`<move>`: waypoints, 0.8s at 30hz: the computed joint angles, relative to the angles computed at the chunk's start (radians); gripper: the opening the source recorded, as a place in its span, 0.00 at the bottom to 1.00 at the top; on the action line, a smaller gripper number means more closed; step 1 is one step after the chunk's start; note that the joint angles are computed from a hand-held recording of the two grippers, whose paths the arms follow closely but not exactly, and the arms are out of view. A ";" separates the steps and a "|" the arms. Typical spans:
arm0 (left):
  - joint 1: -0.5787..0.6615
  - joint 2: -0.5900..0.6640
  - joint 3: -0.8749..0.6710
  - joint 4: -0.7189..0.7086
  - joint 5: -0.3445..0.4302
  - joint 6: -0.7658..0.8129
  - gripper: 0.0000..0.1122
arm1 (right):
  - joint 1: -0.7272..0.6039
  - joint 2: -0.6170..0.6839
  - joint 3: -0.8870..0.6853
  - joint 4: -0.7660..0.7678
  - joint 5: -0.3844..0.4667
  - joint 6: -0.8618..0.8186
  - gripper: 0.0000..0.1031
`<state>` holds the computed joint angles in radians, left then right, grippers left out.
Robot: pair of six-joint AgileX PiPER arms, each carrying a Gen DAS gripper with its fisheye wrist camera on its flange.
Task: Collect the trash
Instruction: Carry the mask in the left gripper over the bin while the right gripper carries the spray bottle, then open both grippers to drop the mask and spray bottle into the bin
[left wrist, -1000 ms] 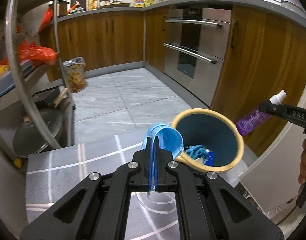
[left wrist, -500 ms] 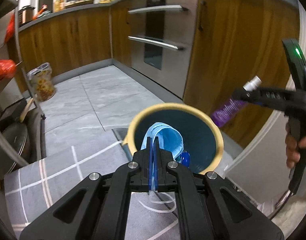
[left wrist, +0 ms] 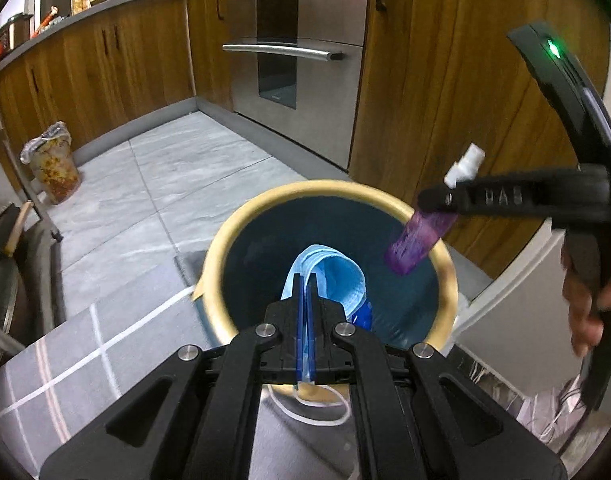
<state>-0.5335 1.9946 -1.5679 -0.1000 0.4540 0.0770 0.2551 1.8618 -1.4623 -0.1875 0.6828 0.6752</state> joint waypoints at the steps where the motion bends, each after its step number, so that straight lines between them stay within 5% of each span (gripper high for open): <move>1: 0.000 0.015 -0.023 0.001 0.004 0.000 0.01 | -0.002 0.004 -0.004 0.005 0.001 -0.001 0.34; 8: -0.028 0.125 -0.163 0.052 0.030 -0.040 0.01 | -0.012 0.038 -0.028 0.026 0.016 -0.003 0.34; 24: -0.020 0.162 -0.161 0.083 0.004 -0.068 0.03 | 0.002 0.114 -0.105 0.021 0.045 -0.006 0.35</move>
<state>-0.5536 2.1569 -1.7290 -0.0168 0.4578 0.0087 0.2571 1.9760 -1.5675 -0.1669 0.7281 0.6688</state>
